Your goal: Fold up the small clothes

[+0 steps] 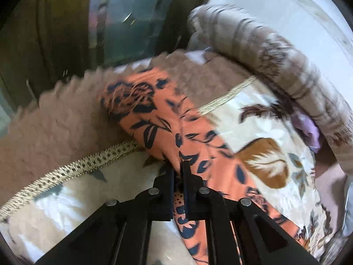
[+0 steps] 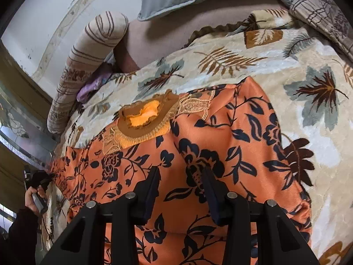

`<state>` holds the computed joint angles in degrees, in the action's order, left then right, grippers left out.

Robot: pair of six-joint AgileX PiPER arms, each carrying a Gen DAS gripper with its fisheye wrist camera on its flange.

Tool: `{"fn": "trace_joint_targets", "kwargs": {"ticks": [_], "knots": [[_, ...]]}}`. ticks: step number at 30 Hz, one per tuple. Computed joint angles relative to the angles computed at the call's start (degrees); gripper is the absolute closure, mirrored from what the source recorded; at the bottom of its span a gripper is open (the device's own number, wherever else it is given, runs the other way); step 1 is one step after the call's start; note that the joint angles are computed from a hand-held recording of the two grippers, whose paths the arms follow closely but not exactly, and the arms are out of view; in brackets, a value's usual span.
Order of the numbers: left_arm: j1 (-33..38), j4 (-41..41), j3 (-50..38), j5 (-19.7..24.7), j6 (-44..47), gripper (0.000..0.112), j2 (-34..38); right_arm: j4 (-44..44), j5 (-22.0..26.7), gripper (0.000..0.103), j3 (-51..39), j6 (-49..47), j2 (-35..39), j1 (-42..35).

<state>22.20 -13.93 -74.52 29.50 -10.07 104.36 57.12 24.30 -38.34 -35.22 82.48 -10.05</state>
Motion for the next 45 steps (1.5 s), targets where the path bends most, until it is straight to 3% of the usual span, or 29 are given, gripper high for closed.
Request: {"fn": "trace_joint_targets", "kwargs": {"ticks": [6,12,19,25,26,28,29,31,33,37,40,45], "knots": [[-10.05,7.89,0.22,3.53,-1.92,0.107,-10.48,1.7,2.34,0.06,0.96,-1.41,-3.49,-4.34],[-31.27,20.9,-2.97,10.9,-9.37,0.108,-16.72,1.64,6.56,0.06,0.79,-1.35,-5.91,-10.31],[-57.76,27.85,-7.69,15.89,-15.12,0.108,-14.37,3.4,12.07,0.06,1.1,-4.32,-8.05,-19.99],[-74.28,26.06,-11.59,18.0,-10.05,0.108,-7.58,3.7,16.42,0.058,-0.35,-5.85,-6.91,-27.68],[-74.99,25.66,-10.72,17.24,-9.42,0.107,-7.63,4.04,17.49,0.056,-0.64,-6.03,-6.46,-28.77],[-74.72,25.89,-8.09,16.18,-9.99,0.107,-8.91,5.55,19.71,0.039,-0.85,-6.91,-5.64,-30.81],[-73.75,25.83,-6.77,15.52,-10.36,0.106,-9.65,5.72,20.05,0.038,-0.77,-7.01,-5.67,-31.06],[-70.89,26.98,-3.1,14.24,-12.3,0.093,-11.94,4.79,19.42,0.038,-1.07,-6.62,-5.7,-29.43],[-67.82,33.35,1.92,12.94,-18.87,0.079,-14.57,3.59,18.36,0.038,-1.07,-6.47,-6.18,-26.48],[-61.31,44.08,10.49,12.2,-30.28,0.075,-17.49,-2.94,9.97,0.038,-0.45,-3.17,-8.84,-12.93],[-54.43,44.11,17.47,5.44,-33.26,0.075,-18.76,-8.79,2.45,0.038,0.64,1.08,-9.49,0.55],[-50.06,49.32,25.78,-4.15,-42.2,0.075,-16.43,-12.18,-7.83,0.033,2.06,5.56,-7.03,19.05]]}}
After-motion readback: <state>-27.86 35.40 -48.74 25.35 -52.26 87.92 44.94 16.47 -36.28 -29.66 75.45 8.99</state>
